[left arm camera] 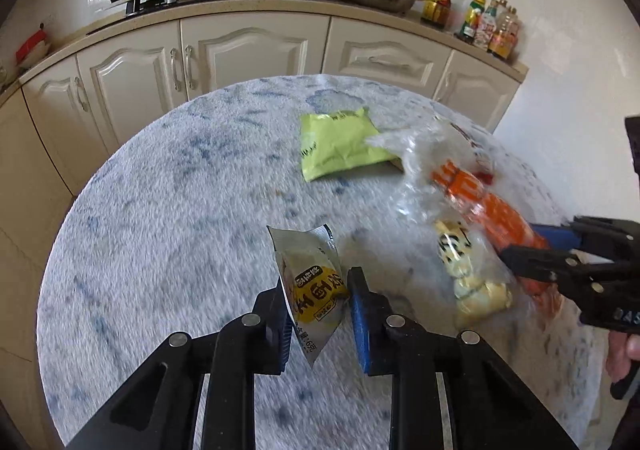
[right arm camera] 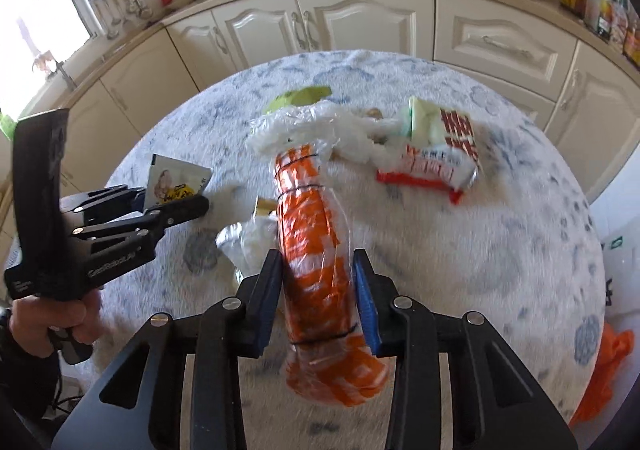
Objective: Collect trash
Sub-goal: 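Grasp the white-yellow snack packet with the left gripper while the right gripper grasps the orange-striped bag, then carry the snack packet and orange-striped bag to the bin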
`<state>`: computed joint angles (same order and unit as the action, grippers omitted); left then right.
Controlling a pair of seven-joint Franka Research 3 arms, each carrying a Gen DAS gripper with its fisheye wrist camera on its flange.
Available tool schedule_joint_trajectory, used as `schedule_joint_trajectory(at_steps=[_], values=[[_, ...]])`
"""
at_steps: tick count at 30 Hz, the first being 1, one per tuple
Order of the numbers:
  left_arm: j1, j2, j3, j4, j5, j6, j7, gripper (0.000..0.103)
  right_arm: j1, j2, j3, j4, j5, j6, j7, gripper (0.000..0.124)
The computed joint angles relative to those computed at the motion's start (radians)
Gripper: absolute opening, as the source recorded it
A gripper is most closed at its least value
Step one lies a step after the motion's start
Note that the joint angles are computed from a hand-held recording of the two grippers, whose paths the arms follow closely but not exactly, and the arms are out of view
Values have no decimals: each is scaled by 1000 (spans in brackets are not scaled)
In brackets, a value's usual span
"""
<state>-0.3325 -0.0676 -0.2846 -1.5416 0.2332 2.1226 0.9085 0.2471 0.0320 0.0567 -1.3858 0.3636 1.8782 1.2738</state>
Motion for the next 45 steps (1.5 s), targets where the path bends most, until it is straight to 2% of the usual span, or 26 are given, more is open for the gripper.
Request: schedule_joint_trajectory(at_steps=[4, 5, 6, 10, 19, 24, 30, 36, 45], values=[[-7, -38, -5, -27, -19, -8, -20, 21, 13, 31, 7, -1, -66, 18, 26, 37], [-8, -44, -8, -27, -17, -16, -30, 21, 13, 14, 7, -30, -56, 53, 15, 33], [-10, -50, -12, -26, -12, -23, -39, 21, 8, 9, 2, -31, -30, 43, 33, 31], [-13, -93, -17, -50, -3, -21, -51, 21, -17, -73, -18, -115, 100, 99, 60, 31], [-27, -144, -41, -36, 13, -21, -64, 21, -39, -207, -48, -210, 187, 113, 90, 31], [-33, -153, -69, 16, 62, -41, -70, 21, -44, -266, -57, -236, 193, 153, 108, 31], [-55, -113, -118, 150, 153, -95, -58, 21, -61, -340, -64, -251, 149, 218, 155, 31], [-125, -11, -168, 328, 275, -136, -36, 21, -100, -407, -78, -261, 77, 271, 214, 31], [-330, 206, -165, 613, 374, -160, 33, 21, -206, -516, -110, -329, -59, 306, 326, 31]])
